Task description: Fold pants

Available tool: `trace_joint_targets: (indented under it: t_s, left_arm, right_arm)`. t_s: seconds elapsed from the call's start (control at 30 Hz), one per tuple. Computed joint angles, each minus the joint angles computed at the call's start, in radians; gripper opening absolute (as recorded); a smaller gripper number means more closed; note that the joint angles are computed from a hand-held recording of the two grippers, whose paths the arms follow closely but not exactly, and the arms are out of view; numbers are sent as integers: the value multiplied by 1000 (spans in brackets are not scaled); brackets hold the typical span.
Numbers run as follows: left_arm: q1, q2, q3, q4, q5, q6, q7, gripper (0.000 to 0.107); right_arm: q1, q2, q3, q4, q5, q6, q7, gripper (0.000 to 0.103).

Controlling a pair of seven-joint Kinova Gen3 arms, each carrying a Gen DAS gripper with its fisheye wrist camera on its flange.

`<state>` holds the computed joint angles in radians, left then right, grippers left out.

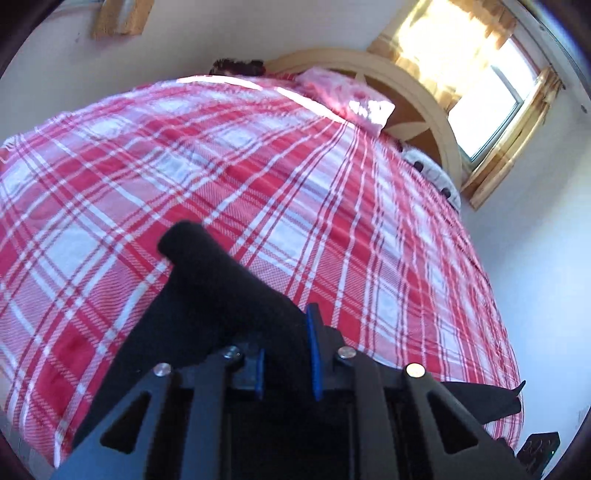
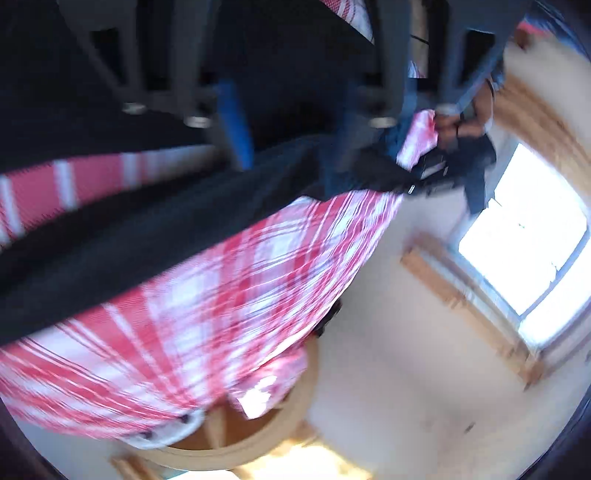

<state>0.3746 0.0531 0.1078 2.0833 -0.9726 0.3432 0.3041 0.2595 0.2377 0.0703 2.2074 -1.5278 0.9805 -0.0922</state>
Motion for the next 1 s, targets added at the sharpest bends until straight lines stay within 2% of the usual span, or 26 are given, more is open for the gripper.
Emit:
trace_joint_targets:
  t_s: [0.07,0.13,0.2,0.27,0.37,0.43,0.5,0.57,0.67,0.73,0.8,0.83,0.9,0.93,1.0]
  left_arm:
    - [31,-29,-16,21,-55,8,71,19]
    - [104,-54,-91,46,-108,-14,149,19]
    - [153,-82,-123,62,-149,-2,203,19]
    - [139,-109,-88,75,-178,30,240,19]
    - [101,-136,-24,85,-214,75,282,19]
    - [81,-129,5,71,-175,114,230,19]
    - [5,-113,60,61,-101,94,148,19]
    - [-73,-98,123,55,-35,74,69,24]
    - [-113,-74,160,44,30,80,1,43]
    - [-193,-77,232,53,56,66,-20,54]
    - [-263,-83,276,60,124,31,-90,63]
    - [-272,-76,270,59,158,10,-131,69]
    - [-263,-56,239,53,229,-20,-212,74]
    - [-279,-45,245,50,264,-37,-253,75]
    - [-359,2,300,40,329,-73,-334,75]
  right_arm:
    - [55,17,26,9,-24,55,-18,71]
    - [90,41,42,-13,-8,93,-74,71]
    - [122,86,45,-51,6,139,-143,71]
    - [128,112,37,-92,19,143,-193,71]
    - [110,115,2,-141,48,86,-244,70]
    - [73,103,2,-170,84,17,-318,68]
    - [95,103,-9,-168,92,-1,-350,68]
    - [104,100,-19,-157,79,-5,-336,68]
    - [96,90,-24,-156,85,-40,-337,60]
    - [94,87,-26,-156,76,-61,-333,52]
    - [93,90,-29,-157,58,-76,-331,52]
    - [92,95,-29,-160,51,-79,-343,52]
    - [73,93,-27,-169,65,-105,-377,52]
    - [64,92,-31,-173,66,-119,-380,52]
    - [52,99,-43,-187,62,-142,-372,51]
